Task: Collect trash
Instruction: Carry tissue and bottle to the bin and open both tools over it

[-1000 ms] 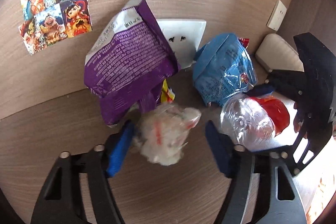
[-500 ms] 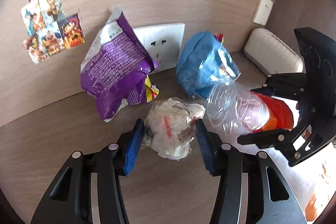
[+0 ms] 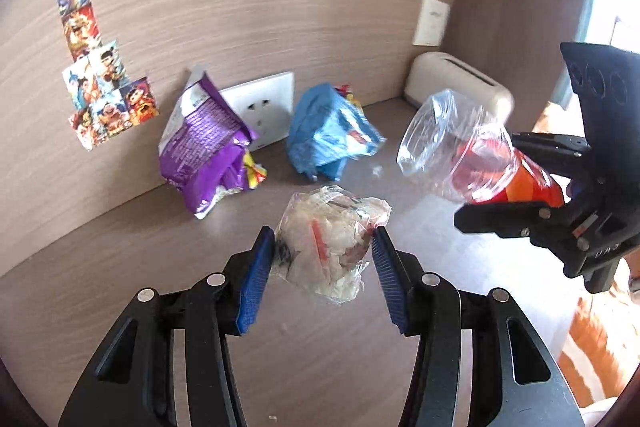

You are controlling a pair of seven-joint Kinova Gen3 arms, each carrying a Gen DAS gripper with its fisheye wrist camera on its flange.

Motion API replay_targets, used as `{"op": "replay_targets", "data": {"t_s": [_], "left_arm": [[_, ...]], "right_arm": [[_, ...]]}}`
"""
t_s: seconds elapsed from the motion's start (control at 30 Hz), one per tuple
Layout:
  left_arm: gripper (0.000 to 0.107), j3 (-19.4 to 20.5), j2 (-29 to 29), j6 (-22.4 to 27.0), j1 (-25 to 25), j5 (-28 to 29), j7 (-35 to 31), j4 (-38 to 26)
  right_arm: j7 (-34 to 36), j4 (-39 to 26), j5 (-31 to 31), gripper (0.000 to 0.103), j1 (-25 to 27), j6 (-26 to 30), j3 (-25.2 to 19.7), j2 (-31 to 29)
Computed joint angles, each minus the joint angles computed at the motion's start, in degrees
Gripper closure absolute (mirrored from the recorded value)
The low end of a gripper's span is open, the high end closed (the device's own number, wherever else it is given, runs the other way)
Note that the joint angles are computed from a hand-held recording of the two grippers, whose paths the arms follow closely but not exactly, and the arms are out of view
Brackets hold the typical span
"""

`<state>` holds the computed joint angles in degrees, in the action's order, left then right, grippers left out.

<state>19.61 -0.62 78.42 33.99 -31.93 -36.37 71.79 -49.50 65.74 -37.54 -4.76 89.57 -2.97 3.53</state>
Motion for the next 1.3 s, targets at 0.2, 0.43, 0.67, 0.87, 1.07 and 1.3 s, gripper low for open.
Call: {"op": "replay_targets", "data": {"t_s": [0.2, 0.43, 0.67, 0.87, 1.07, 1.3], "left_arm": [[0.058, 0.73, -3.57, -4.4, -0.96, 4.61, -6.41, 2.26], [0.058, 2.93, -5.62, -9.19, -2.64, 11.38, -17.66, 3.29], [0.058, 4.84, -2.72, -12.28, -0.65, 15.97, -23.42, 1.45], [0.058, 5.13, 2.55, -13.52, 5.54, 15.24, -24.69, -2.32], [0.058, 5.04, 10.51, -11.19, 15.66, 9.91, -22.99, -10.55], [0.058, 2.06, 21.24, -4.75, 29.64, 3.95, -20.8, -23.97]], "right_arm": [[-8.31, 6.82, 3.48, 0.036, -1.82, -5.17, 0.61, -9.31], [-22.88, 14.67, 10.98, 0.036, -3.97, -10.09, -0.63, -20.73], [-31.72, 16.98, 18.93, 0.036, -3.69, -7.92, 0.9, -28.41], [-33.44, 18.13, 24.25, 0.036, -3.97, -4.06, 5.31, -33.21], [-30.94, 19.17, 27.72, 0.036, -4.17, 0.28, 12.2, -37.75], [-25.11, 18.73, 31.37, 0.036, -5.91, 6.18, 21.48, -42.26]]}}
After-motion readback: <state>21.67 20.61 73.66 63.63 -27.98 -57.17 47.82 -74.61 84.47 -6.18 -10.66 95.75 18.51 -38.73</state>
